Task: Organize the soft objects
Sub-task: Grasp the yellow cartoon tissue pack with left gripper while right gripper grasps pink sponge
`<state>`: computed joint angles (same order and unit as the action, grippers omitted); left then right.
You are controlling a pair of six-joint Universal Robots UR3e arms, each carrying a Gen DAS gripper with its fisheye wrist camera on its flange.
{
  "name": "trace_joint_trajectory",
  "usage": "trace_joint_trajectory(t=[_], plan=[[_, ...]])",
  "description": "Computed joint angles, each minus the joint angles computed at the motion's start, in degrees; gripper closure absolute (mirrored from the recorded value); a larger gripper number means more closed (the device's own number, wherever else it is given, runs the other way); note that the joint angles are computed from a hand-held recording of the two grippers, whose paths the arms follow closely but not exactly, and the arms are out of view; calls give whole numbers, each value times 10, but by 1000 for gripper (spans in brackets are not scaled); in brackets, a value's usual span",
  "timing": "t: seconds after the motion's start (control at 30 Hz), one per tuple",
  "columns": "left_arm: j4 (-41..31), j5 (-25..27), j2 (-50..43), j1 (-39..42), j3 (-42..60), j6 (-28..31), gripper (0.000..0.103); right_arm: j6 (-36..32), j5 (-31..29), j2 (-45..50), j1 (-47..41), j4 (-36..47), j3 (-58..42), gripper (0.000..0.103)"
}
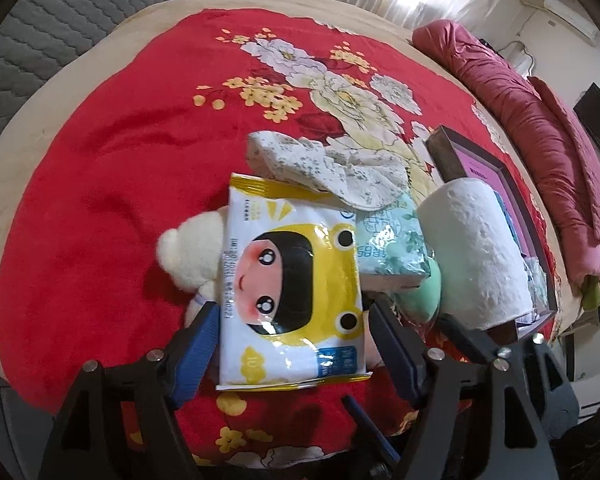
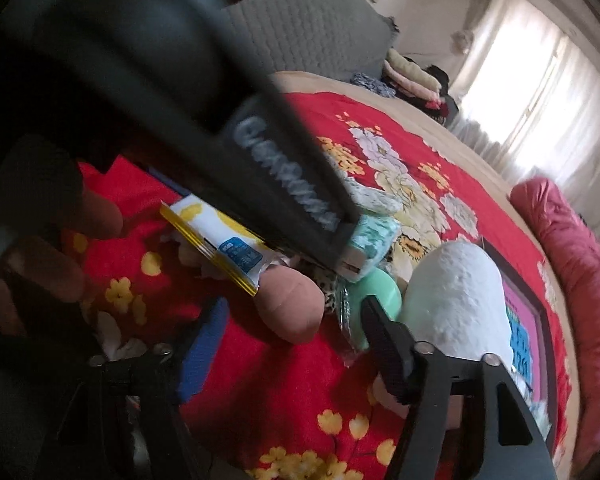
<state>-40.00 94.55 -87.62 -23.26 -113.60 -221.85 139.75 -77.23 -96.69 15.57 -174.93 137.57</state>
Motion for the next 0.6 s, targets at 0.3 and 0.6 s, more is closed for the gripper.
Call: trace_joint_trajectory(t=[0.3, 0.6], plan=[[2, -1, -15, 8, 5, -10, 28, -26, 45, 38, -34, -28, 2, 68], [16, 7, -7, 10, -10, -21, 42, -38, 104, -18, -104, 6, 23, 68]])
